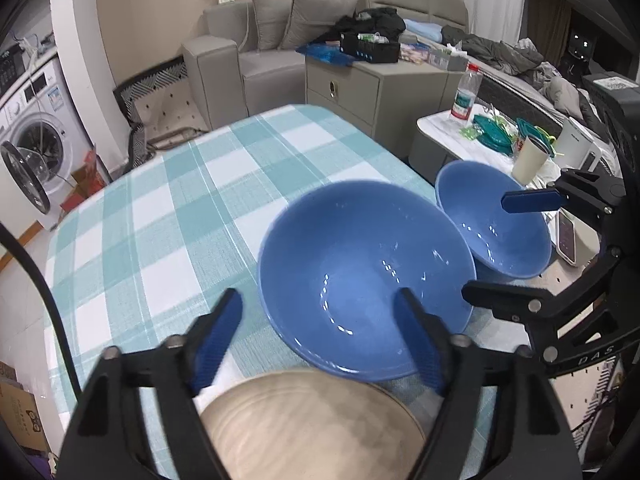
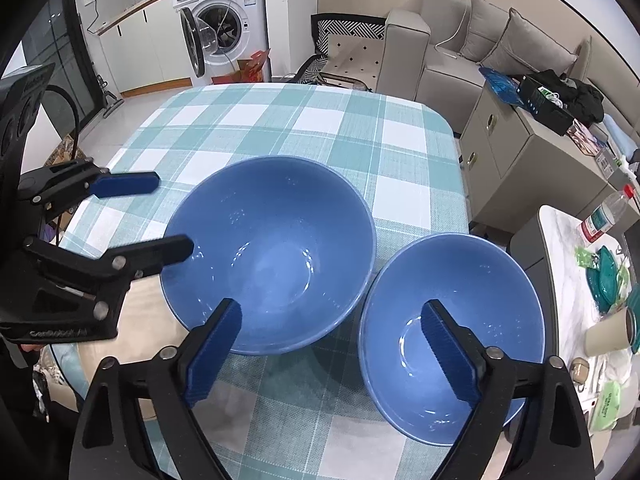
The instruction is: Organize plates and bowls
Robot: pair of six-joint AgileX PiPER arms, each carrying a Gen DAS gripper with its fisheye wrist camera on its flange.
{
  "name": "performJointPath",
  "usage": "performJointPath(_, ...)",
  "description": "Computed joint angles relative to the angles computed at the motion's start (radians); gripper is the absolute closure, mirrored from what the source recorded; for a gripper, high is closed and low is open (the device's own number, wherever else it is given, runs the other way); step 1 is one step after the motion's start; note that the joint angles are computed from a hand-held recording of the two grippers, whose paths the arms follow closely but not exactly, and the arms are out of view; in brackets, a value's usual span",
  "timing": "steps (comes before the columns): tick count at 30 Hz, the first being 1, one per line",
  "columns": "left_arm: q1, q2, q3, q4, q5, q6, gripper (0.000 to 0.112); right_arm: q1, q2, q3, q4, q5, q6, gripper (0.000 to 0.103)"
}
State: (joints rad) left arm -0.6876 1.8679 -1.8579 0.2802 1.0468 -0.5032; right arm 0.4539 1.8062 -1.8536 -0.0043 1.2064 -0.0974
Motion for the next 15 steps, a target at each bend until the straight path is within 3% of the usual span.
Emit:
performJointPath(2, -0.005, -0.004, 0.002, 0.012, -0.008, -0.003, 0.019, -0.002, -0.006, 0.005, -0.002, -0.006, 0.000, 0.004)
performJointPath(4, -0.009, -0.010, 0.004, 0.030, -0.021, -0.012, 0.015, -0.005, -0.015, 0.015, -0.004, -0.017, 0.001, 0.002)
performJointPath(15, -0.023, 0.037, -0.097, 0.016, 0.003, 0.029, 0.014, -0.050, -0.063, 0.051, -0.008, -0.046, 0.009, 0.001)
